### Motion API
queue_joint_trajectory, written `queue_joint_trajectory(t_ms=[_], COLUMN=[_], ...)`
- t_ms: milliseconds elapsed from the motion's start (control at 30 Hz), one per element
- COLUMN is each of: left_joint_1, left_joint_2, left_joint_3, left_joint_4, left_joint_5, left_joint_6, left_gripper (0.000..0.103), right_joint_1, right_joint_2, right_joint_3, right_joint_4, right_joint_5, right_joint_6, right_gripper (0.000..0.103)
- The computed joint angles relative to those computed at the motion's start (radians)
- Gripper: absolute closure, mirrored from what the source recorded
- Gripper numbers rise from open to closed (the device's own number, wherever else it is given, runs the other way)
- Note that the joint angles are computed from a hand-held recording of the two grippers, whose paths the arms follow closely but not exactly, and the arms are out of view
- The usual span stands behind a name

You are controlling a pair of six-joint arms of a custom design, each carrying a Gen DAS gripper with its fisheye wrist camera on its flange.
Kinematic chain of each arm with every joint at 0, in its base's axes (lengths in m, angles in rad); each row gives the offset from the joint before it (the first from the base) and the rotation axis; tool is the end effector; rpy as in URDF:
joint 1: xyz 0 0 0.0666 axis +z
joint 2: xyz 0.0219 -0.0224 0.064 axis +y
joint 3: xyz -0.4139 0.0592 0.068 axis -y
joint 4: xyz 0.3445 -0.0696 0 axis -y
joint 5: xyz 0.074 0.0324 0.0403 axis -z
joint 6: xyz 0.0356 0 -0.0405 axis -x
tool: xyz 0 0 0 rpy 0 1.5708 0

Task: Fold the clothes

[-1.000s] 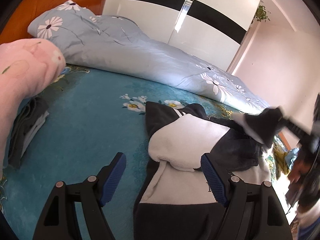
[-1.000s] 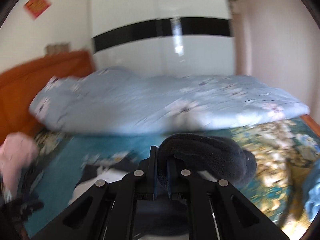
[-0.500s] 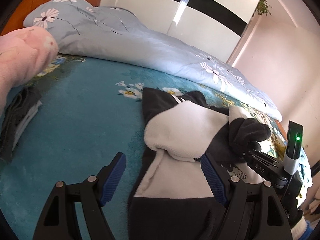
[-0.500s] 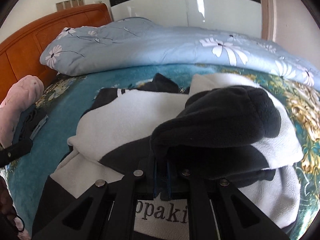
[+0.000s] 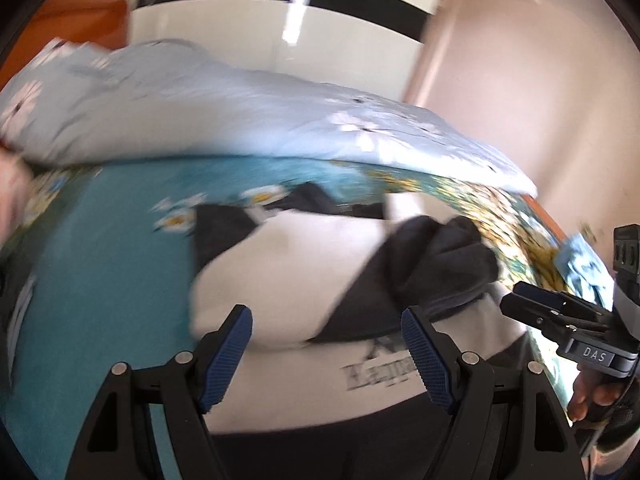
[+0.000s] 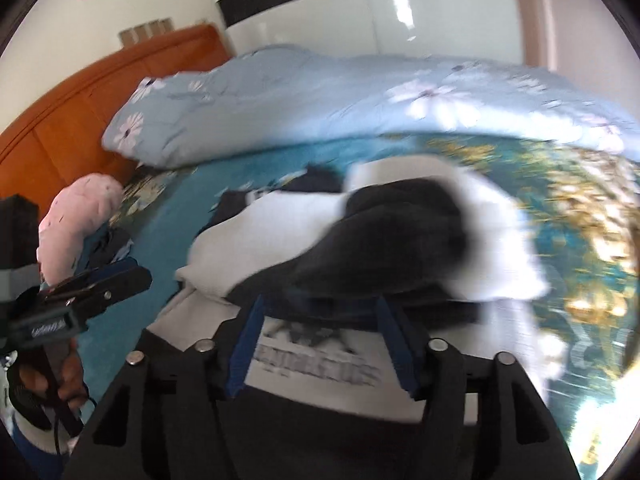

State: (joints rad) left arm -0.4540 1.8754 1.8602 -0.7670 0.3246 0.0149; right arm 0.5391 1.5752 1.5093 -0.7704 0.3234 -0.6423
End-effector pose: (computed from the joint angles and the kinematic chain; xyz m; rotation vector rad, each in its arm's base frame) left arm 0.5625 -0.2876 0.4237 0.6761 2.2860 -0.6087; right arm 0.4416 0.2505 0.4414 0.2690 2.3437 0.1855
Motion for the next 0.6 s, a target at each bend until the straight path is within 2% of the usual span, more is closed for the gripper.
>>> queue_joint_trajectory(t_ms=[67, 233, 367, 433, 533, 567, 600], left_joint_1=[-0.048, -0.165, -0.236, -0.262, -0.272, -0.273, -0.269], left_joint_2=[0.021, 0.089, 0.13, 0.157, 0.176, 0.182, 0.189], left_joint_3=[0.043, 0.157, 0.21, 0.238, 0.246, 0.25, 0.262], left_joint_4=[-0.025, -0.092, -0.095, -0.099, -0.082, -0.08, -0.091], left_joint_5=[-0.026, -0.123, -0.208, -0.259, -0.289, -0.302, -0.301], left_joint_6=[-0.066, -0.21, -0.299, -0.332, -0.345, -0.341, -0.335], left_gripper=[0.023, 0.023, 0.023, 0.023, 0.023, 0.027, 0.04], right_joint_1=[-0.001, -0.015, -0.035, -0.05, -0.056, -0.053, -0.052], right_joint_2=[-0.053, -0.181, -0.263, -0.286, -0.306, -0.313, -0.319], right_joint_3=[-0.05, -0.192, -0.292, -0.328, -0.361, -0.37, -0.378], right_joint_4=[-0.023, -0.023, -0.014, -0.002, 0.007, 0.007, 0.008], right_joint_5=[0.043, 0.075, 0.076, 0.06, 0.051, 0.052, 0.053], right_joint_6=[-0.039, -0.158, -0.258, -0.29, -0.322, -0.329, -0.332], right_gripper=[0.041, 0.041, 0.041, 0.041, 0.041, 0.041, 0.041])
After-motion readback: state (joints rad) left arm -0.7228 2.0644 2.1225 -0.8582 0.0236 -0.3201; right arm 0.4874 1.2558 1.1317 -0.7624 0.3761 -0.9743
